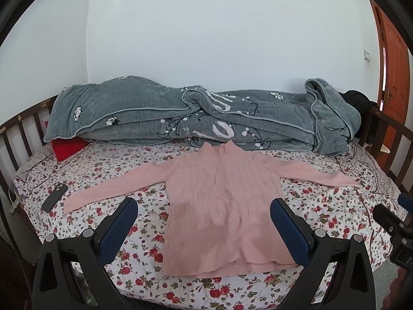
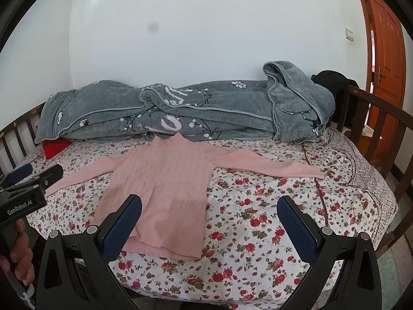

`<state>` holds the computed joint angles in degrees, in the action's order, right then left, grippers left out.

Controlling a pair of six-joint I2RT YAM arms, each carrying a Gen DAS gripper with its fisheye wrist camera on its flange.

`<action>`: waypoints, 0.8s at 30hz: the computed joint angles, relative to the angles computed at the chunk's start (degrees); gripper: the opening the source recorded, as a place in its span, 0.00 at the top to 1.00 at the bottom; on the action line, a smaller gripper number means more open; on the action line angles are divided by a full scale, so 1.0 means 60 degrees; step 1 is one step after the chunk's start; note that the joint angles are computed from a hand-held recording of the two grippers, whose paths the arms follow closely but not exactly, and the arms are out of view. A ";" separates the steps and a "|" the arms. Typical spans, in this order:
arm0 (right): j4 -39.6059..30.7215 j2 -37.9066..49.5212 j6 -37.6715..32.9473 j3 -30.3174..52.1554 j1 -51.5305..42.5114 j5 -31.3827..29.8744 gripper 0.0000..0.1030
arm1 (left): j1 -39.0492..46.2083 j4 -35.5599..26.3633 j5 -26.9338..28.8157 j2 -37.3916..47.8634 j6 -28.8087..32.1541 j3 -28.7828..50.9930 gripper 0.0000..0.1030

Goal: Fold small clothes
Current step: 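Grasp a pink sleeve with the left tool and fold it across the sweater body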

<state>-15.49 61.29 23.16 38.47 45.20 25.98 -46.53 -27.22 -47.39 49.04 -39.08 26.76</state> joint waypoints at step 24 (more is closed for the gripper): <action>0.4057 0.7391 -0.0742 0.2345 0.0643 -0.0823 0.01 | 1.4949 1.0036 1.1308 0.9937 0.5916 -0.0136 0.01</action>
<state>8.85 105.63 18.71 52.54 49.06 21.04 43.16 32.99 20.46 108.66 -3.58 25.94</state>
